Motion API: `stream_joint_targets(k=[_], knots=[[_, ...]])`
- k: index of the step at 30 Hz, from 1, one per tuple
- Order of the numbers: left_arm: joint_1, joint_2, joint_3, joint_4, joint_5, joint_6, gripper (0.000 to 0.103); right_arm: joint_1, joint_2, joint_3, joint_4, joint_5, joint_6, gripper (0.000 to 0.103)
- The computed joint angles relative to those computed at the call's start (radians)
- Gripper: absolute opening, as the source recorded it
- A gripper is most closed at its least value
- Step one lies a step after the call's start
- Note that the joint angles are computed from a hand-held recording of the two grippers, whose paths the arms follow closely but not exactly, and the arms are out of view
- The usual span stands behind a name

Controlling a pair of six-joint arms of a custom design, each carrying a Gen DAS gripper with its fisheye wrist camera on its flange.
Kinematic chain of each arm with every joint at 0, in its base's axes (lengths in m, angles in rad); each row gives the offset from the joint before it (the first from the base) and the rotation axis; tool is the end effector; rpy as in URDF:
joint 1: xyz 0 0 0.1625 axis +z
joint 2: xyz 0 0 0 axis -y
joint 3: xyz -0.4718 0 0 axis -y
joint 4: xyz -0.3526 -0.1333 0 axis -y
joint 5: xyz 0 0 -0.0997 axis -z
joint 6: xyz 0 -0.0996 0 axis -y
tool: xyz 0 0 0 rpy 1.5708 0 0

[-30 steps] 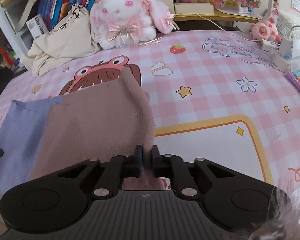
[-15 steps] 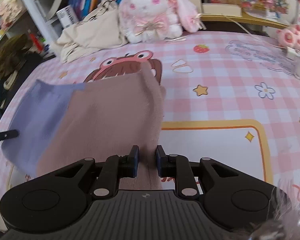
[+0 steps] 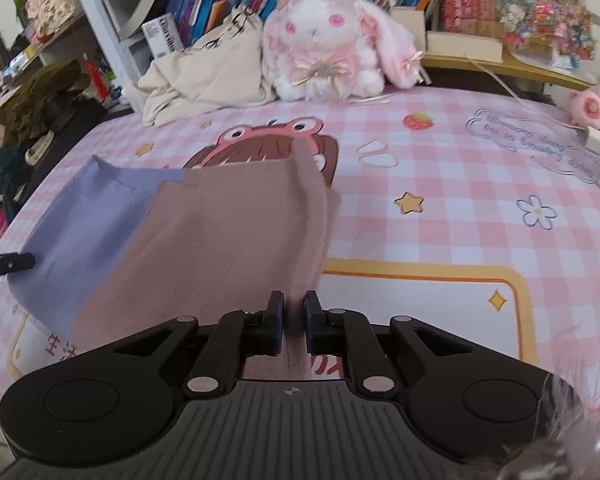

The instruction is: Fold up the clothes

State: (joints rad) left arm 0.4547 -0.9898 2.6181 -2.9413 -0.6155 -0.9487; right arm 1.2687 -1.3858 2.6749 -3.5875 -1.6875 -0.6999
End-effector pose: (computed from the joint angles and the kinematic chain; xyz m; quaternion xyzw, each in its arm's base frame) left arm -0.1936 -0.3335 0.1238 0.1325 0.8727 -0.3329 0.3318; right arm 0.0195 -0.3465 0.2800 0.1640 -0.9187 0.2854 0.2184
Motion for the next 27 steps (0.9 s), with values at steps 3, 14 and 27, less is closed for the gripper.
stream_joint_targets(k=[3,14,27], knots=[[0.027,-0.002,0.003,-0.046,-0.017,0.060,0.050,0.008,0.007,-0.012,0.018,-0.017,0.051,0.016],[0.099,0.004,0.042,-0.288,-0.087,0.278,0.050,0.075,0.075,0.005,-0.094,-0.125,0.124,0.019],[0.162,0.000,0.054,-0.442,-0.173,0.399,0.048,0.106,0.148,0.000,-0.201,-0.186,0.196,0.023]])
